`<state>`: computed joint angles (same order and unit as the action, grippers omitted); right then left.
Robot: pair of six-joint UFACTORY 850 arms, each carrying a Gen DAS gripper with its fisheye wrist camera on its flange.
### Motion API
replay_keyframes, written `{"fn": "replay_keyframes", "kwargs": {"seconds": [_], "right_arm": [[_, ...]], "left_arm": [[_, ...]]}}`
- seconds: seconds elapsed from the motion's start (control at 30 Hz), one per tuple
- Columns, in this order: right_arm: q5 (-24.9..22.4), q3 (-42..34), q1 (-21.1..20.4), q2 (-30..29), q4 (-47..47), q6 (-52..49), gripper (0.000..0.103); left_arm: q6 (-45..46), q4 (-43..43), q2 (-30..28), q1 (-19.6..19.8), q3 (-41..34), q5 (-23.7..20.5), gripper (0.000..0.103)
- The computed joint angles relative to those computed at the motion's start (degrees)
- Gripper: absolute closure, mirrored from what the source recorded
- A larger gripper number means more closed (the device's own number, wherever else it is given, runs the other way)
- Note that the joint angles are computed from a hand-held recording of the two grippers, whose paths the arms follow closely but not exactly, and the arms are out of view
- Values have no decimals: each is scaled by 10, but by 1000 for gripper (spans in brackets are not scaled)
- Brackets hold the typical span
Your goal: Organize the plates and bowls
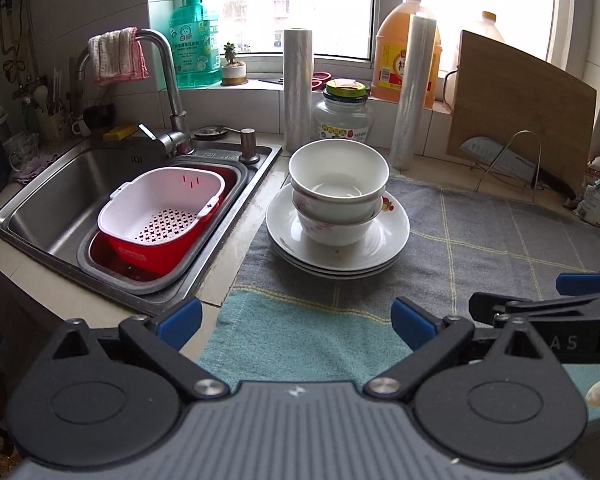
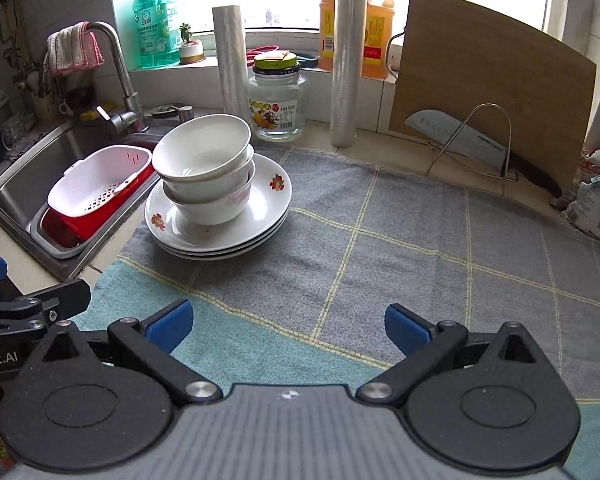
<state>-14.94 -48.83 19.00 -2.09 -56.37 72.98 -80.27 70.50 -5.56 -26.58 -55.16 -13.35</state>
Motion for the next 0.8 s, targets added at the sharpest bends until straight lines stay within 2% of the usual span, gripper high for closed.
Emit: {"fn": "replay_keyframes", "kwargs": {"seconds": [0.23,0.8], "right_arm": [[-7,5,7,11,-33,41,0],[-25,-3,17,5,-48,54,0]], "left_arm": [[-17,15,10,-8,2,-21,3],[10,-11,11,0,0,-14,3]]}}
